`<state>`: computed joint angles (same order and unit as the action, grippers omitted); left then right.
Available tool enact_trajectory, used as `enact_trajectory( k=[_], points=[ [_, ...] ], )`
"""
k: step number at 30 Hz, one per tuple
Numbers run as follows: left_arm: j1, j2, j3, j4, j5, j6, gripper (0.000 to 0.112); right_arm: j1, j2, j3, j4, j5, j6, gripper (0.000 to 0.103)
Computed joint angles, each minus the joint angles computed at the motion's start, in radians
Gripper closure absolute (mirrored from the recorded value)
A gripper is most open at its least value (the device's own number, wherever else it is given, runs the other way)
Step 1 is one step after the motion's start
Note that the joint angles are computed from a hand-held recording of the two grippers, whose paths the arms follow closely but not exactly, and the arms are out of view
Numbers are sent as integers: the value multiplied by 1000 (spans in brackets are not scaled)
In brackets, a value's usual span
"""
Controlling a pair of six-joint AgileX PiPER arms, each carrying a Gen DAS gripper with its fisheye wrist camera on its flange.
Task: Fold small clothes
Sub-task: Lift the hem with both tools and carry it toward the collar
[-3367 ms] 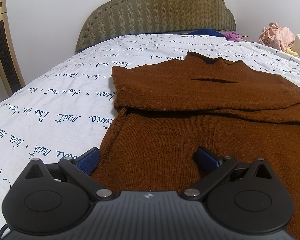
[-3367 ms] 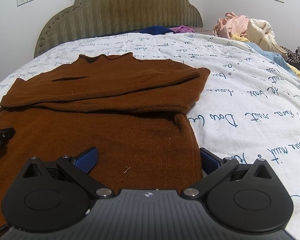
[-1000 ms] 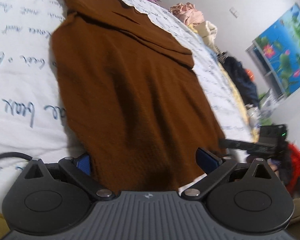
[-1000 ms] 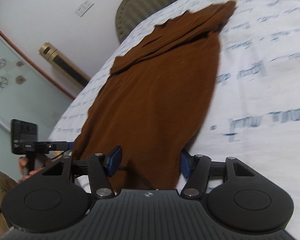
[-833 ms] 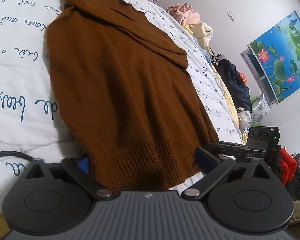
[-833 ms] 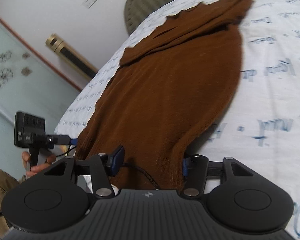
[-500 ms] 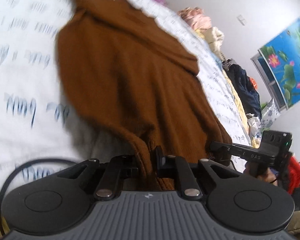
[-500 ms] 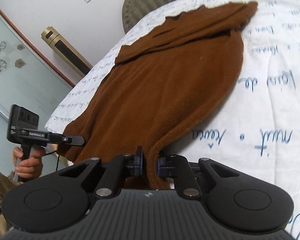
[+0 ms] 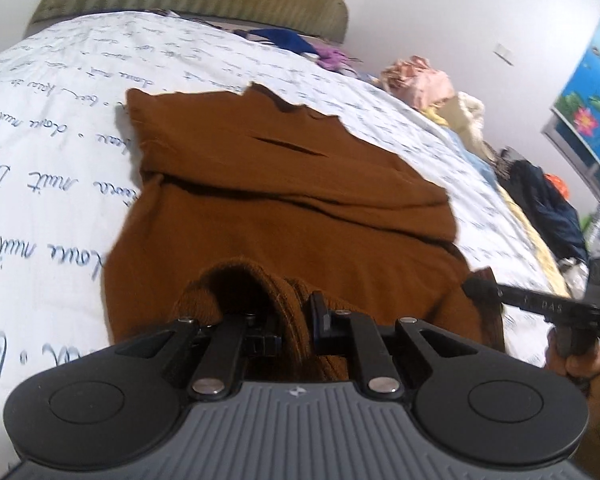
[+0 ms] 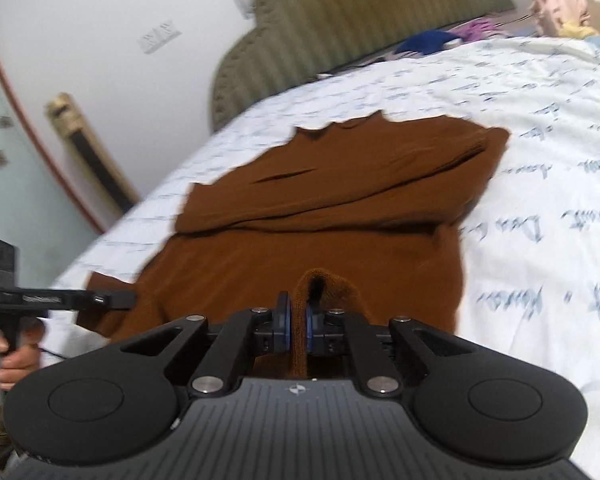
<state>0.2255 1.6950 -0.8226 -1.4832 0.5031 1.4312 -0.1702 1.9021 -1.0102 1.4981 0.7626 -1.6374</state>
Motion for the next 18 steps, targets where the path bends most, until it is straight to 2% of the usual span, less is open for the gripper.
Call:
enact_trajectory(
  k=[2,4,7,10,15,18],
  points=[
    [-25,31,-22,-31,-44,11,100,16,31,-25,8,-42,14,92],
    [-27,55,-44,-14,-50,-28,100,24,71,-34,41,-58,39,92],
    [-12,58,-54,33,-25,-72,100,-19,92,-18,55,11,67,90],
    [-9,59,-62,70,-17,-111,100,-37,71,22,68,40,67,86],
    [-8,50,-47,55,-14,-118,99,-99,97,37,56,211,135,72],
    [-7,33,-24,39,-10,-98,99,-128,147,35,38,323,186,72]
  ],
)
